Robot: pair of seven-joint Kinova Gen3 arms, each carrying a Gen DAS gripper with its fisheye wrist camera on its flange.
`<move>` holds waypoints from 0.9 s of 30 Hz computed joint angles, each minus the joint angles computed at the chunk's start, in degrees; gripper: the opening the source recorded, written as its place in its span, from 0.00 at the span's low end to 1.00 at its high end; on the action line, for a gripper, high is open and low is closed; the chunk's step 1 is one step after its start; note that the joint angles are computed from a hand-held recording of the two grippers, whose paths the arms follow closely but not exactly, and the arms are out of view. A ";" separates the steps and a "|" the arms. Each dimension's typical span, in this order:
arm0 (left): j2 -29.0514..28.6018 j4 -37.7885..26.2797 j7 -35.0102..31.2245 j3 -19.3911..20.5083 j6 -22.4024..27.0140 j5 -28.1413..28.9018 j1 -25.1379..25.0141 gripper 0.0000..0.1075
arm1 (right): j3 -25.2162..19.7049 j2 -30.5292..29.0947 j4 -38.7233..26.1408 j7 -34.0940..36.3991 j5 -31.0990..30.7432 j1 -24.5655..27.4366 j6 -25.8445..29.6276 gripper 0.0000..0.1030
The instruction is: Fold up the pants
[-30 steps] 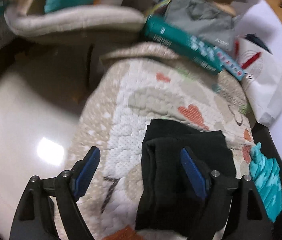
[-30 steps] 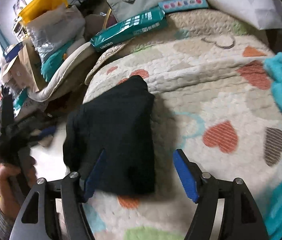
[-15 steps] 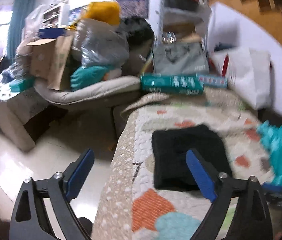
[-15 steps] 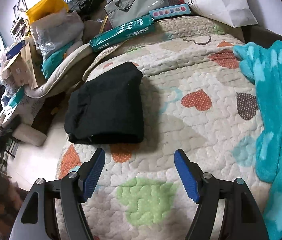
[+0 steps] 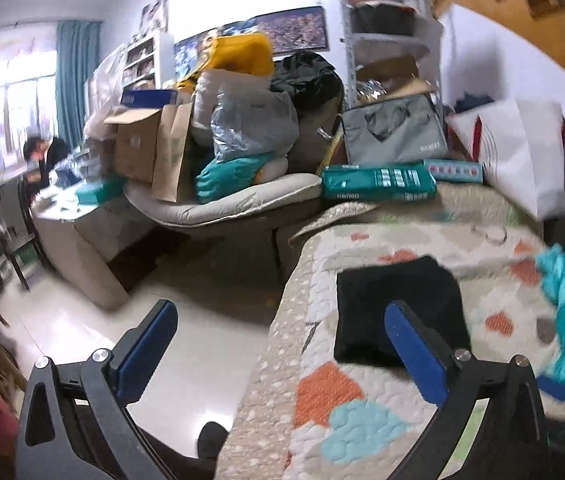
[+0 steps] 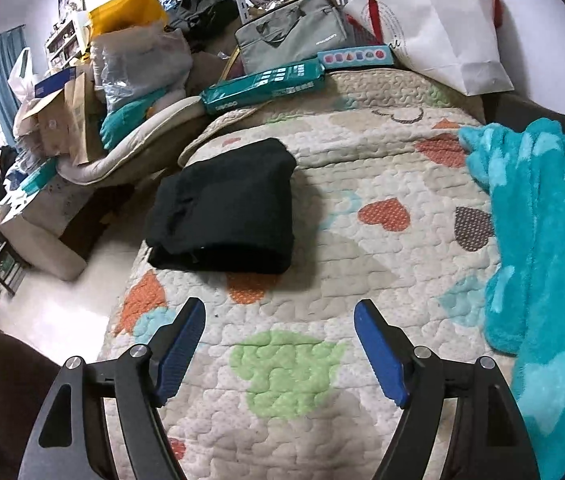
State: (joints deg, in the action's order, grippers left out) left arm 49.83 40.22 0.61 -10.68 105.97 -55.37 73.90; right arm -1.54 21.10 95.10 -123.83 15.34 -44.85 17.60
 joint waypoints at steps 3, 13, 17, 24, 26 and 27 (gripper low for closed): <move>-0.06 0.20 0.63 0.88 -1.90 1.09 0.19 0.96 | -0.67 -0.16 0.42 0.49 -0.34 0.36 -0.74 0.81; 1.82 -4.39 -0.73 1.97 -1.70 7.03 -1.24 0.96 | 1.02 -0.62 1.31 0.02 1.25 -1.99 -1.04 0.84; 2.11 -4.63 -0.47 1.58 -1.76 8.93 -1.26 0.96 | 1.97 -0.34 0.99 -1.60 2.34 -2.93 -0.13 0.84; 1.45 -2.90 0.59 2.19 -3.68 10.78 -1.47 0.96 | 2.71 -0.08 0.92 -4.54 4.58 -3.69 0.81 0.84; 0.88 -1.75 1.16 2.49 -4.81 11.25 -1.58 0.96 | 2.18 0.16 0.63 -4.61 4.78 -3.37 1.26 0.84; 0.66 -1.33 1.40 2.63 -5.20 11.43 -1.66 0.96 | 1.82 0.28 0.54 -4.51 4.74 -3.10 1.45 0.84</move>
